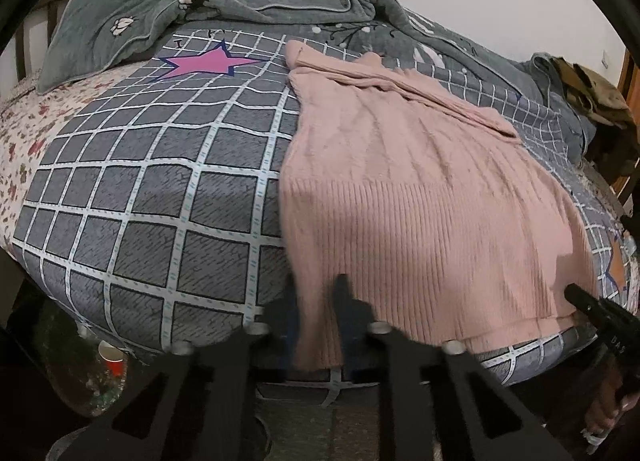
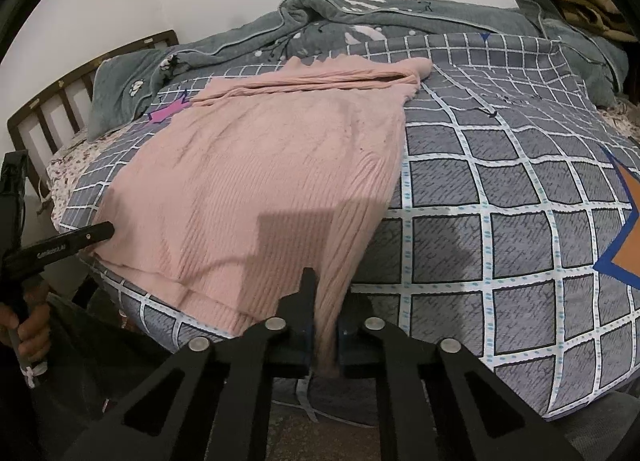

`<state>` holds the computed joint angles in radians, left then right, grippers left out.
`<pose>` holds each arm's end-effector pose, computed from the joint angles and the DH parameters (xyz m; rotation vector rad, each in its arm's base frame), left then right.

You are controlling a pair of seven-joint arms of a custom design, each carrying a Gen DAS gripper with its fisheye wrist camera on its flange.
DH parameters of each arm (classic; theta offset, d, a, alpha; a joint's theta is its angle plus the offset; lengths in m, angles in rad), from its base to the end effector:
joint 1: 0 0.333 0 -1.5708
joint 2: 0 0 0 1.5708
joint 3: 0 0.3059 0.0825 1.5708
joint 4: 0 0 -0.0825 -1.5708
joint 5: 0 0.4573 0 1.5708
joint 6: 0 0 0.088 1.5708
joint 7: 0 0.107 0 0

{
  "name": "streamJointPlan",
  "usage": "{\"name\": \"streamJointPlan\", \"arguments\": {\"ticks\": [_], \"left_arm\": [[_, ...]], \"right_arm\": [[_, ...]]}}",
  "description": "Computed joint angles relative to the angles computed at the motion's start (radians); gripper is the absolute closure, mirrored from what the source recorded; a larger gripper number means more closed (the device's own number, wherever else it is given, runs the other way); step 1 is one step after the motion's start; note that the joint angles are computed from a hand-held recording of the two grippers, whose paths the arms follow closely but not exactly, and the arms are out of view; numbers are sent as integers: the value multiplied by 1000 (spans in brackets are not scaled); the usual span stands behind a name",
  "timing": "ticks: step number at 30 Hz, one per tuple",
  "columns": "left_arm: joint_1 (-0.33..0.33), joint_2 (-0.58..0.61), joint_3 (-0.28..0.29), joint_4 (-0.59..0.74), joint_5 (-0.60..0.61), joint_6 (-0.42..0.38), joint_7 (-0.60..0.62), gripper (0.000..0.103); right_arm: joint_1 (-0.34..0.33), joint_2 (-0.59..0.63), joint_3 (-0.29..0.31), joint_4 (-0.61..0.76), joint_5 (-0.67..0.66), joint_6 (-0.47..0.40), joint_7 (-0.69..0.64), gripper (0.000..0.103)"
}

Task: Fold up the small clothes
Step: 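Lift the hem with both grippers and fold it toward the collar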

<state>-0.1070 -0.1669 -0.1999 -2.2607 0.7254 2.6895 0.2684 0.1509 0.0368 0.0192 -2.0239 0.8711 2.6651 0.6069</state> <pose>0.5621 -0.2028 0.4424 -2.1201 1.3743 -0.7431 0.6586 0.0904 0.4461 -1.9943 1.2297 -0.3511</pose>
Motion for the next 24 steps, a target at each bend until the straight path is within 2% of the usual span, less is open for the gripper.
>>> {"name": "streamJointPlan", "arguments": {"ticks": [2,7,10,17,19,21,24], "left_arm": [[2,-16,13,-26,-21,61,1,96],[36,-61,15,-92,-9,215,-71,96],[56,-72,12,-114,-7,277,-101,96],[21,-56,35,-108,-123,245,-13,96],[-18,-44,65,-107,-215,248,72,95],[-52,-33,89,-106,-310,250,154,90],[-27,-29,61,-101,-298,256,145,90]], "right_arm": [[-1,-4,1,-2,27,2,-30,98],[-12,-31,-11,-7,176,-63,-141,98],[-17,-35,-19,-3,218,-93,-163,98],[-21,-6,-18,19,125,-106,-65,94],[-23,-7,-17,17,112,-115,-55,94],[-24,-4,-16,17,94,-124,-46,93],[-26,-3,-16,19,88,-146,-47,93]]}}
